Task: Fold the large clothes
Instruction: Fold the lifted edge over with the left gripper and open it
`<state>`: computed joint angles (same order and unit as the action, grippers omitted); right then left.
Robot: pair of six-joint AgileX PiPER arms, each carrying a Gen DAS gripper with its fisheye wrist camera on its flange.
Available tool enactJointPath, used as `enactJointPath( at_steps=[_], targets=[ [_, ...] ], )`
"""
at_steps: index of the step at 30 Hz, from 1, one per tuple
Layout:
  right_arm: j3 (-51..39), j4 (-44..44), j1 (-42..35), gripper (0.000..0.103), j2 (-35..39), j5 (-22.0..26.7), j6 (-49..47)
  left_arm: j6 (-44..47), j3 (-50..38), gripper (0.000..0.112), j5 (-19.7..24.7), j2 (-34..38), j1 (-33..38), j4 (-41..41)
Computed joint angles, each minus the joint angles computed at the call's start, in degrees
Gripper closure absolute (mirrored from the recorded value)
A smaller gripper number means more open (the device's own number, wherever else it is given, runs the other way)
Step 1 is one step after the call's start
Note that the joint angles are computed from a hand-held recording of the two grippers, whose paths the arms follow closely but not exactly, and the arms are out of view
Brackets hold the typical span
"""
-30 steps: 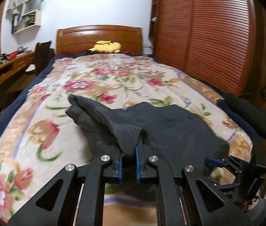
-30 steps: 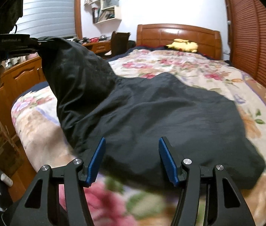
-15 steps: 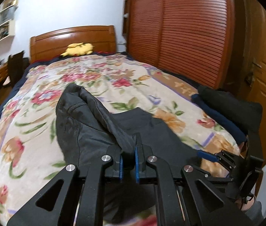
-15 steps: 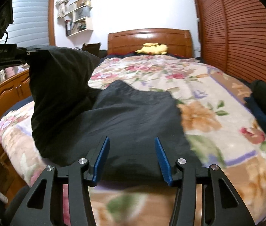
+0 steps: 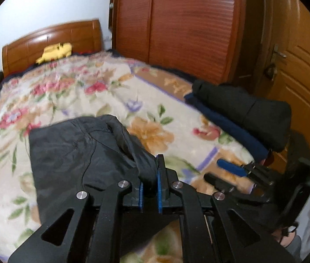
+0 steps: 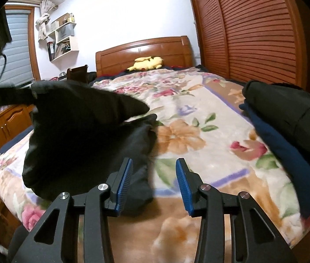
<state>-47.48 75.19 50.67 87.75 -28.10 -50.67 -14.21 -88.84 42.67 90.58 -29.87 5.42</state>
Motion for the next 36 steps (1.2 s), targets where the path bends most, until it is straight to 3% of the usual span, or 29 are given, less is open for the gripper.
enactJointPath(
  at_steps=[3, 7, 9, 11, 13, 22, 26, 30, 36],
  targets=[
    [0.1, 2.0, 0.1, 0.061, -0.8, 0.3, -2.3, 1.3, 1.8, 0.099, -0.4, 0.1, 1.3, -4.3],
    [-0.6, 2.1, -0.8, 0.061, -0.6, 1.4, -3.4, 2.7, 6.4, 0.068, -3.7, -4.7, 1.5, -5.1],
    [-1.2, 0.0, -2.1, 0.061, 0.2, 2.8, -2.4, 3.9, 8.1, 0.059, -4.2, -7.3, 1.7, -4.8],
    [-1.7, -0.7, -2.1, 0.061, 0.8, 3.0, -2.1, 4.7, 10.7, 0.037, -4.5, -10.7, 2.2, -3.9],
    [-1.9, -3.5, -2.7, 0.061, 1.4, 4.0, 0.1, 5.0, 14.3, 0.031, -6.0, -14.3, 3.2, -2.9],
    [-2.8, -7.7, -0.3, 0.061, 2.3, 3.0, 2.4, 13.0, 29.5, 0.031, -10.5, -25.7, 14.4, -5.2],
    [-3.7, -11.6, 0.9, 0.061, 3.6, 0.9, 5.3, 25.3, 34.7, 0.031, -11.8, -29.2, 23.4, -15.7],
    [-6.4, -10.9, 2.0, 0.061, 5.2, 0.1, 3.3, 40.6, 37.9, 0.031, -9.8, -31.5, 34.0, -29.0],
    [-13.2, -0.6, 2.3, 0.060, 7.1, 1.4, -12.3, 57.9, 41.6, 0.031, -4.2, -34.5, 48.3, -43.2]
  ],
)
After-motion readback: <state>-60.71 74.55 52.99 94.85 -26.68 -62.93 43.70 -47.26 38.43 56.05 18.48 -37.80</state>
